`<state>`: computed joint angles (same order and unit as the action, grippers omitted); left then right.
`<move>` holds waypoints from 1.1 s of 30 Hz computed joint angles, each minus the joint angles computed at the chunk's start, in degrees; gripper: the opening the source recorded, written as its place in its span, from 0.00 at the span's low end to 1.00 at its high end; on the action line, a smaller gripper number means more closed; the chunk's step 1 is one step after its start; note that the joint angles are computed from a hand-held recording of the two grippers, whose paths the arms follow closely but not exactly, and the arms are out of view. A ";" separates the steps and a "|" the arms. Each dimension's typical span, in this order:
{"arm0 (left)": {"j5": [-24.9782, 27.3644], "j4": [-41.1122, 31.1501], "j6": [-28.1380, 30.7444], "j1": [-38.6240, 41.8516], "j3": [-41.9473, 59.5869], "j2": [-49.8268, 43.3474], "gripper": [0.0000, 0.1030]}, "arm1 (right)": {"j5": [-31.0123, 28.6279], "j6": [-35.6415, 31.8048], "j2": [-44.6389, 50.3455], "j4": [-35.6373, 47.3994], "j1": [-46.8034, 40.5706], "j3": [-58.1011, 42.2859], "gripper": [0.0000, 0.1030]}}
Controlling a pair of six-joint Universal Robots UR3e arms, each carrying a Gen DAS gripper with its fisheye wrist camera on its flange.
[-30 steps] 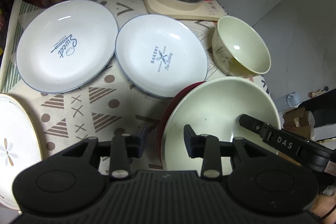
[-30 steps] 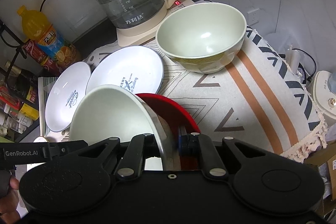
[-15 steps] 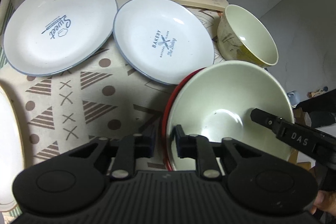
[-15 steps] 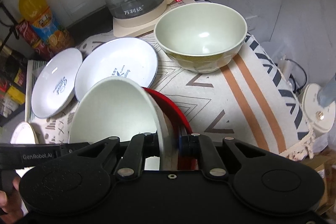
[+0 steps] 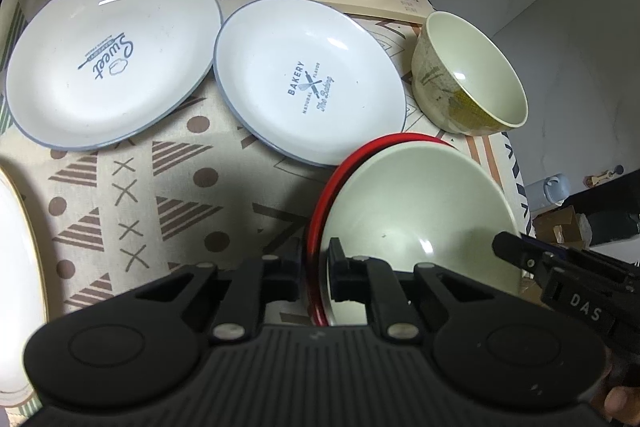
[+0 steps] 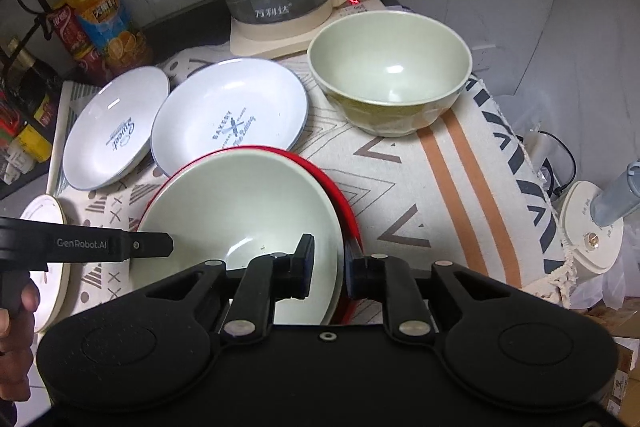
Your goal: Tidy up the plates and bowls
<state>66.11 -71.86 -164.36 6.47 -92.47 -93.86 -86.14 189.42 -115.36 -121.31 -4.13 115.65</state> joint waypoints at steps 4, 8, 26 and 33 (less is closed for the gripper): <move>1.13 -0.53 -0.19 -1.06 1.51 -0.45 0.13 | -0.72 0.01 -1.65 -0.42 -0.44 -0.02 0.16; 2.09 -1.25 -0.24 -1.56 2.96 -0.69 0.14 | 0.93 -0.78 -2.02 -0.47 -2.50 0.79 0.13; 2.77 1.75 -2.80 -2.90 9.79 0.20 0.56 | -2.47 -1.15 -3.67 -2.40 -1.52 -0.16 0.73; 3.95 -0.09 -3.91 -4.95 14.84 -2.53 0.78 | 2.71 -2.66 -7.32 -3.27 -7.82 1.85 0.92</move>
